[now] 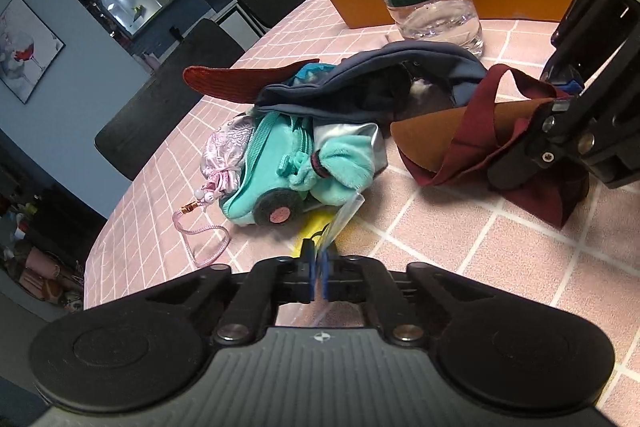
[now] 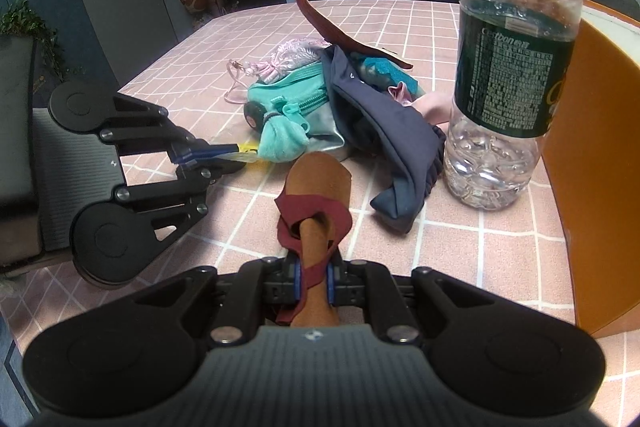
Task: Organize soft objects
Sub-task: 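Lift the fabric and clear bag and carry both over the orange box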
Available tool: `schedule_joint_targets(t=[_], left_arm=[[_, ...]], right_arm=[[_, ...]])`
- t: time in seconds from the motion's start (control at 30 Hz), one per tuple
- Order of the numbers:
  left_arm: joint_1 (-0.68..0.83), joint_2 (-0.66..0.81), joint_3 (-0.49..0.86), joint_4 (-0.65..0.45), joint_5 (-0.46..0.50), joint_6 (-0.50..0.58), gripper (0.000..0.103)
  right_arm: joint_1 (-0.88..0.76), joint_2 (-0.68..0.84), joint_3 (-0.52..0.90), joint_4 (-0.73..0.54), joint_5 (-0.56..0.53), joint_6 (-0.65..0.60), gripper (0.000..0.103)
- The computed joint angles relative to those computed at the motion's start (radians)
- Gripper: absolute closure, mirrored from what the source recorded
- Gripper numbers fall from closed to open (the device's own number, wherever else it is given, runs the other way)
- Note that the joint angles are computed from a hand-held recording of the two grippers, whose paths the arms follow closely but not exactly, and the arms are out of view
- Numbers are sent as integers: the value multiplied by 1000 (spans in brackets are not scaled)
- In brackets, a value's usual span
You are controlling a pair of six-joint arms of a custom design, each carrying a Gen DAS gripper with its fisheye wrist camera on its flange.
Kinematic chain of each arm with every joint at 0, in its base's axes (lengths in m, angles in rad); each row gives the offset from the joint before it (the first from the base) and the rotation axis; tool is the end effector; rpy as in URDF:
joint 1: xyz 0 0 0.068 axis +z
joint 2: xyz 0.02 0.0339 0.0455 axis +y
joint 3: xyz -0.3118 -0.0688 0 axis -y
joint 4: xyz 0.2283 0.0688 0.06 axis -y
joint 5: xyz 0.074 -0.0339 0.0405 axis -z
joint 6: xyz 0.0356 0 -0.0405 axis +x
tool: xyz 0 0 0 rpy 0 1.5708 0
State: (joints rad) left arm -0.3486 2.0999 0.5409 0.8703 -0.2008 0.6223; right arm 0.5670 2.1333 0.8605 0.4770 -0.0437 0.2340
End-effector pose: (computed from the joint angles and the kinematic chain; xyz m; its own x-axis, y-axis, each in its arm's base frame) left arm 0.3071 -0.1040 0.0859 -0.3746 0.7439 -0.5534 0.5025 0.6645 0.5530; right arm 0.3259 0.2094 0.0984 -0.7166 -0.1817 -0.6734 -0.4073 0.8927 0.1926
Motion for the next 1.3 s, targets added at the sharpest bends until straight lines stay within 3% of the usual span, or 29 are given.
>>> schedule_joint_targets(t=[0.17,0.4,0.8,1.03,1.3], left_arm=[[-2,-31,-34,14,-1,-30,103],[-20,-147,-72,-74,-24,-114,103],[-43,-467,-98,-403,33,-337,103],[-49,-588,-65,-616,122,-441,103],[-90,-680,-37,-767,272,-528,103]], right_arm=[[0,-15,-16,9,6,5,95],[15,-85,-75,29,24,-8,95],[30,-239,-163,-4,34,-11,95],[22,-361,-218,-83,-8,2,95],[-19,-510,-295,-191,-57,-11,95]])
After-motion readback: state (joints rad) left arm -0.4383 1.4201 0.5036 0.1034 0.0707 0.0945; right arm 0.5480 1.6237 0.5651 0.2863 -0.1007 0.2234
